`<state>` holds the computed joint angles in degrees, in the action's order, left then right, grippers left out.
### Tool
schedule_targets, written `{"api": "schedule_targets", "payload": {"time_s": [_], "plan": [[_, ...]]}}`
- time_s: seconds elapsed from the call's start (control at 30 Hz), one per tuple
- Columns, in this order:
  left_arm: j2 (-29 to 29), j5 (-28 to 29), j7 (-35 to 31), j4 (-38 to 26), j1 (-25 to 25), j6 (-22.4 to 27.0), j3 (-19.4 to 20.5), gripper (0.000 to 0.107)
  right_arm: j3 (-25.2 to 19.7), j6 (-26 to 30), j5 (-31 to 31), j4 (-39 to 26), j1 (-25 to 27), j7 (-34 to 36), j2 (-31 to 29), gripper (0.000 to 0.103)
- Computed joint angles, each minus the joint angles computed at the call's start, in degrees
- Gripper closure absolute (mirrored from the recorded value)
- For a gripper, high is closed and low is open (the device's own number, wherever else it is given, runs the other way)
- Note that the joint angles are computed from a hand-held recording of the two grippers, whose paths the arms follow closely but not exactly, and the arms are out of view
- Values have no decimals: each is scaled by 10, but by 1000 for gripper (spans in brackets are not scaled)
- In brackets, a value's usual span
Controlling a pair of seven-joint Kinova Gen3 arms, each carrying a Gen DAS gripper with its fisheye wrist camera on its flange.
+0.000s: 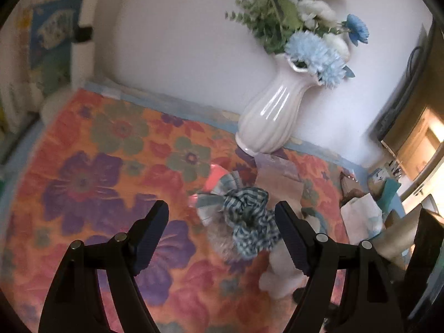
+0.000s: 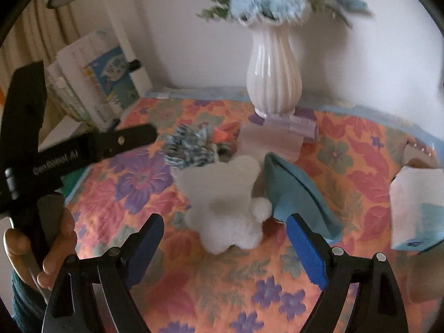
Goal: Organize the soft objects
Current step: 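Grasp the brown fluffy ball with scrunchie with left while right grasps white bear, then lift and carry the fluffy ball and white bear to the round tray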
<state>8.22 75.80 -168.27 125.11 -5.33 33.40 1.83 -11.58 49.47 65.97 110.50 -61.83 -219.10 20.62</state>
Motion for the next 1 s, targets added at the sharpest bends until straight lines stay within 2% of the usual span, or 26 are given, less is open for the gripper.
{"api": "schedule_targets", "payload": {"time_s": [0.1, 0.2, 0.23, 0.27, 0.33, 0.4, 0.47, 0.53, 0.57, 0.6, 0.67, 0.77, 0.83, 0.9, 0.97, 1.0], "plan": [[34, 41, -52, 5, -13, 34, -1, 30, 7, -13, 23, 6, 4, -16, 12, 14], [53, 29, -32, -5, -5, 30, -3, 30, 12, 2, 44, -2, -3, -23, 32, 14], [55, 28, -30, -6, -10, 33, 1, 30, 13, 14, 44, -11, -7, -17, 42, 22], [55, 30, -34, -5, -9, 29, 3, 30, 14, 29, 34, -22, -10, -4, 53, 38], [59, 25, -22, -8, -1, 12, 5, 30, 18, 41, 30, -29, -17, -1, 61, 44], [67, 14, -8, -14, -4, 18, 7, 30, 24, 64, 54, -15, -41, -33, 54, 53], [69, 15, -5, -14, -6, 15, 9, 30, 17, 95, 75, 0, -59, -65, 46, 54], [70, 17, -7, -13, -3, 5, 13, 31, 1, 135, 71, 6, -76, -79, 39, 54], [68, 17, -11, -13, 3, 1, 12, 44, -7, 149, 68, 8, -81, -85, 35, 54], [71, 13, -17, -15, -3, 7, 17, 63, -16, 162, 65, 15, -90, -99, 28, 54], [58, 29, -53, -4, 2, -3, 23, 72, -31, 184, 57, 22, -101, -112, 23, 54], [35, 81, -120, 20, 20, -32, 21, 75, -45, 204, 24, 12, -107, -98, 32, 54], [22, 114, -160, 36, 18, -11, 9, 75, -40, 189, 15, 16, -108, -106, 39, 54], [17, 131, -182, 47, 12, 20, -8, 75, -50, 151, 17, 26, -80, -136, 44, 54], [16, 127, -173, 48, 7, 35, -19, 75, -44, 146, 16, 26, -80, -132, 46, 54], [20, 119, -160, 44, 0, 51, -25, 75, -32, 157, 17, 23, -96, -126, 48, 54]]}}
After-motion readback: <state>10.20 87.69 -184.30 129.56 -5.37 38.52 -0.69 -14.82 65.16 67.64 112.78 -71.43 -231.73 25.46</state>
